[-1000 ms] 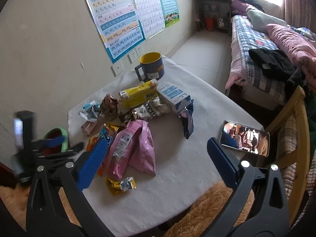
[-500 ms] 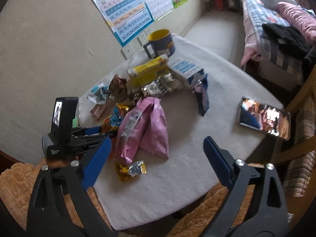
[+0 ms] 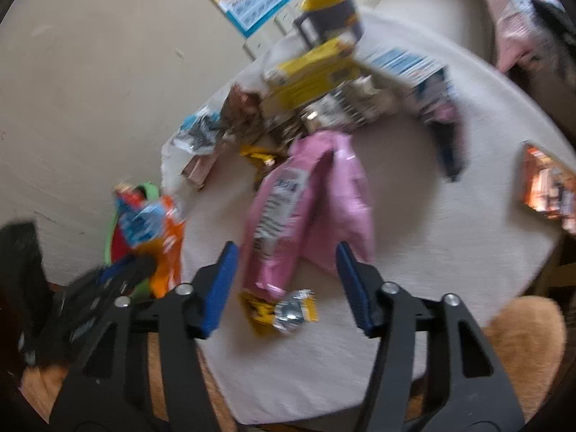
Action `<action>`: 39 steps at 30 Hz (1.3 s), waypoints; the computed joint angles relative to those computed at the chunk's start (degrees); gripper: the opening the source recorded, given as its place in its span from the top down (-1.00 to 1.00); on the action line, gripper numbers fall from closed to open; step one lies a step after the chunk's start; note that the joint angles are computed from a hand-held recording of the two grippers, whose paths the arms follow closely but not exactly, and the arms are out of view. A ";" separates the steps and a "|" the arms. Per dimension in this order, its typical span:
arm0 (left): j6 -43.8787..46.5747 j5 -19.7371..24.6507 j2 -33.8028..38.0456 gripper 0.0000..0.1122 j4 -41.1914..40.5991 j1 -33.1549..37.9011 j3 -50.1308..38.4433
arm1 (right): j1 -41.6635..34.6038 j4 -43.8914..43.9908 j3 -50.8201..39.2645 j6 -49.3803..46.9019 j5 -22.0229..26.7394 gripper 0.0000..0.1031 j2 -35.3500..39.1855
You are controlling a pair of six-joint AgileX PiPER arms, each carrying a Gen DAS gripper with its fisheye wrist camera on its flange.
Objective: Collect trash
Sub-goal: 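Carry both bags to the red bucket and open both grippers to drop them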
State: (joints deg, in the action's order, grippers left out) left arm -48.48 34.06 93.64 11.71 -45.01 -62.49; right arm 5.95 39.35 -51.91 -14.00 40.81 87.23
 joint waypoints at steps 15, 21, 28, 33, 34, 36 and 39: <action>-14.72 -1.39 -13.51 0.46 7.83 2.48 13.55 | 8.49 -3.22 -5.00 6.78 -2.11 0.92 3.66; -16.29 -2.14 -18.16 0.46 10.06 7.98 17.89 | 10.72 -1.78 -6.81 8.85 -0.76 0.92 -2.40; -11.31 -0.44 -24.54 0.46 8.52 18.59 23.34 | 20.28 2.22 -19.32 8.69 1.49 0.92 6.10; -2.99 -0.96 -25.68 0.46 2.99 29.73 25.82 | 27.76 1.50 -33.02 10.16 4.05 0.92 17.07; -1.35 -1.52 -25.63 0.46 1.70 31.74 26.16 | 29.21 -0.22 -36.47 11.42 4.41 0.92 19.43; 0.14 -2.27 -25.18 0.44 0.81 33.49 26.20 | 31.34 -4.04 -42.71 13.88 5.76 0.92 23.29; -0.10 -2.95 -25.01 0.35 1.87 34.19 26.43 | 33.45 -7.10 -47.77 16.31 7.29 0.87 25.97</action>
State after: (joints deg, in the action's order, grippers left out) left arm -48.58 31.11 68.63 13.58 -10.82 -36.06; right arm 39.40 32.25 -99.67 2.31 48.10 113.20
